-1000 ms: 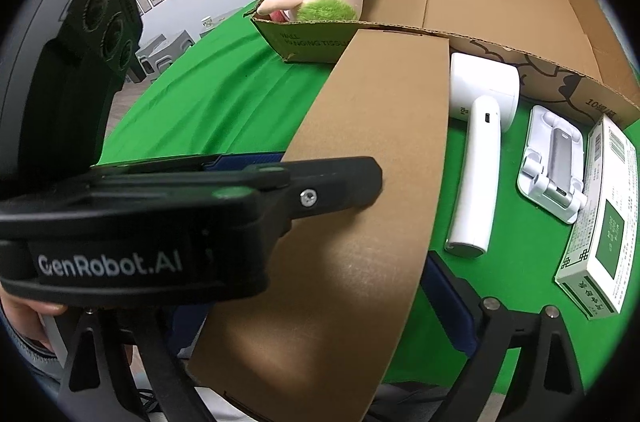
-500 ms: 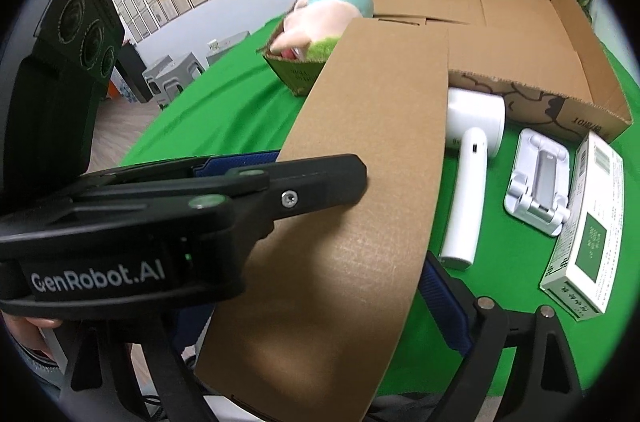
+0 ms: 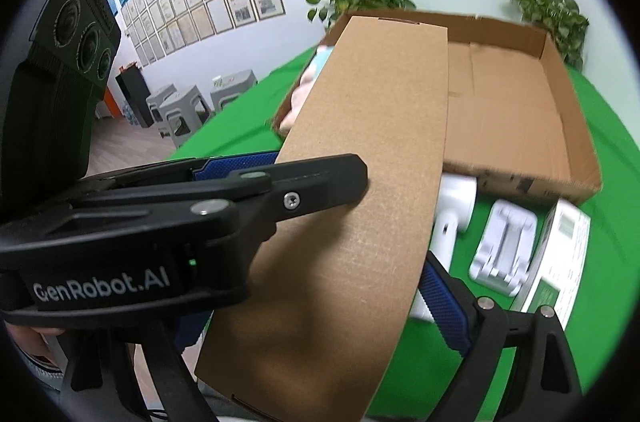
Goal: Organize objects
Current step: 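Lift the long brown box with the left gripper toward the tray, then lower the brown box into the tray beside the pig and open the left gripper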
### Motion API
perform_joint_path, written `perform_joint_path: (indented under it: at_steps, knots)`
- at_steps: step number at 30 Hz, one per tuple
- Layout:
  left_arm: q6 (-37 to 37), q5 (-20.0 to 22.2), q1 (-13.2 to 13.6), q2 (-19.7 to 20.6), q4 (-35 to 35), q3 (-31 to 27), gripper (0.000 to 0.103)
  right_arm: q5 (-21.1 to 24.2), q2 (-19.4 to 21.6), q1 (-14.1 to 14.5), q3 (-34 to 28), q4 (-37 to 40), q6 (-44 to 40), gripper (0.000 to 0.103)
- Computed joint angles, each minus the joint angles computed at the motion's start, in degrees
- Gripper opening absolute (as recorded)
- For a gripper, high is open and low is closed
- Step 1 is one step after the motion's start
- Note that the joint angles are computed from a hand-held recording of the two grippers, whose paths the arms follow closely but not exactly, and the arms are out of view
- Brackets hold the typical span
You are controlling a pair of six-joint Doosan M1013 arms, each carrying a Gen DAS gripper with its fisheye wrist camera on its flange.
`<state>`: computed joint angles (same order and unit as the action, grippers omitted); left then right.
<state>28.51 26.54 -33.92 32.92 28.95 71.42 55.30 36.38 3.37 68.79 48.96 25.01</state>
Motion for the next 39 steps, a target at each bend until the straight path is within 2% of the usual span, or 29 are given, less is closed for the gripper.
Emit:
perform_joint_path:
  at_steps: [10, 17, 23, 32, 39]
  knots:
    - [7.61, 0.0, 1.78, 0.79, -0.52, -6.78, 0.049, -3.9, 1.93, 1.01, -5.92, 2.76, 0.17, 0.092]
    - [14.99, -0.51, 3.54, 1.3, -4.57, -11.55, 0.049, -7.0, 3.03, 2.12, -9.89, 2.98, 0.91, 0.092]
    - [20.29, 1.98, 4.72, 2.63, -6.67, -17.64, 0.049, -8.29, 4.54, 3.03, -14.3, 3.23, 1.45, 0.092]
    - [26.0, 7.78, 6.73, 6.46, -12.64, -26.9, 0.049, -4.55, 9.92, 4.03, -24.82, -1.68, 7.2, 0.092]
    - [28.58, 12.3, 8.03, 10.44, -17.29, -31.66, 0.049, 1.51, 15.46, 4.41, -33.53, -6.13, 14.17, 0.092]
